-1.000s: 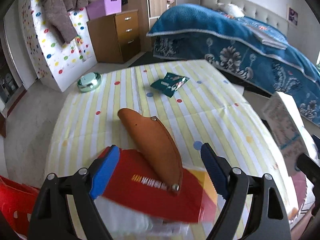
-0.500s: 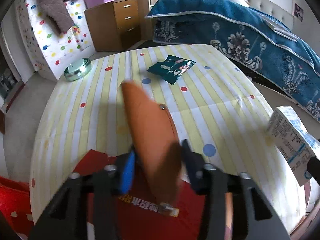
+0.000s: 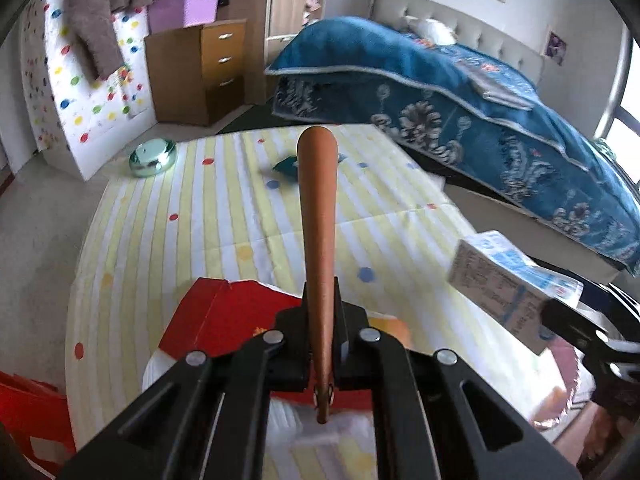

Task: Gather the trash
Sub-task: 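Carry both items over the wastebasket and open both tools to drop them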

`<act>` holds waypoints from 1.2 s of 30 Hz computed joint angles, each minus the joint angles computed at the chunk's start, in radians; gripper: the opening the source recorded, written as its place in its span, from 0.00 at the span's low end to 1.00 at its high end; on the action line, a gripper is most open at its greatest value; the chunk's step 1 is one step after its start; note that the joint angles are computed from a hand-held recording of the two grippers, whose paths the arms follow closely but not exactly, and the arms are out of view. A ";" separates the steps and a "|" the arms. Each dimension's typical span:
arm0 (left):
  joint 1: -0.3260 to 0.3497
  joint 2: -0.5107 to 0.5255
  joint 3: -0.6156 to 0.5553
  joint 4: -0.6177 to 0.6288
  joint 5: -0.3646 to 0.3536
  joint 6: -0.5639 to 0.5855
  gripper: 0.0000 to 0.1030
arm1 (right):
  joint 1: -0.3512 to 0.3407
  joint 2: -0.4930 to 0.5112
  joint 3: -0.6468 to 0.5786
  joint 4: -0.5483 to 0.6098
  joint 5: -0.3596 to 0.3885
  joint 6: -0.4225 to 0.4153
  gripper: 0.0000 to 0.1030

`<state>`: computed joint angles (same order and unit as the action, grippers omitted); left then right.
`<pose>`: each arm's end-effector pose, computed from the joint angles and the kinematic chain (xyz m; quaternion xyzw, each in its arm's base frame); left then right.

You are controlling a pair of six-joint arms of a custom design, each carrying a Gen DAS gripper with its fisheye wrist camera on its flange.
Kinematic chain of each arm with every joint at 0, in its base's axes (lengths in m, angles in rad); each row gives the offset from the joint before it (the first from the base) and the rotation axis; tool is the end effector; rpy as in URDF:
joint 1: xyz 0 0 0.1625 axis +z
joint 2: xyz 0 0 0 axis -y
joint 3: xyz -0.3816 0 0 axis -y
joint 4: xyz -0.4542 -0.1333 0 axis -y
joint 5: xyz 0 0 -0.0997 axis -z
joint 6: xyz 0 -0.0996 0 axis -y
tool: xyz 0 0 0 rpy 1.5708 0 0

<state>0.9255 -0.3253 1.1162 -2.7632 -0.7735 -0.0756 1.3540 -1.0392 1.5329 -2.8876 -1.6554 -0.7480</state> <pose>-0.3177 -0.7621 -0.0636 0.1795 0.8884 -0.3061 0.2911 -0.0359 -0.7436 0.2818 0.2240 -0.8880 0.3361 0.2197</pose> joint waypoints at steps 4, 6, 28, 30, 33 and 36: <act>-0.037 -0.038 0.078 -0.066 -0.018 0.032 0.05 | 0.001 -0.031 0.041 -0.030 0.007 0.011 0.68; -0.059 -0.049 0.113 -0.098 -0.027 0.040 0.05 | -0.002 -0.060 0.075 -0.052 0.011 0.014 0.68; -0.225 0.174 -0.057 -0.070 -0.249 0.189 0.05 | -0.191 -0.423 0.390 -0.284 0.004 0.096 0.68; -0.232 0.221 -0.119 -0.035 -0.273 0.207 0.05 | -0.225 -0.445 0.394 -0.289 0.005 0.119 0.68; -0.239 0.294 -0.224 0.021 -0.307 0.228 0.05 | -0.258 -0.459 0.388 -0.282 0.011 0.134 0.68; -0.241 0.370 -0.340 0.087 -0.336 0.235 0.05 | -0.291 -0.465 0.371 -0.267 0.014 0.149 0.68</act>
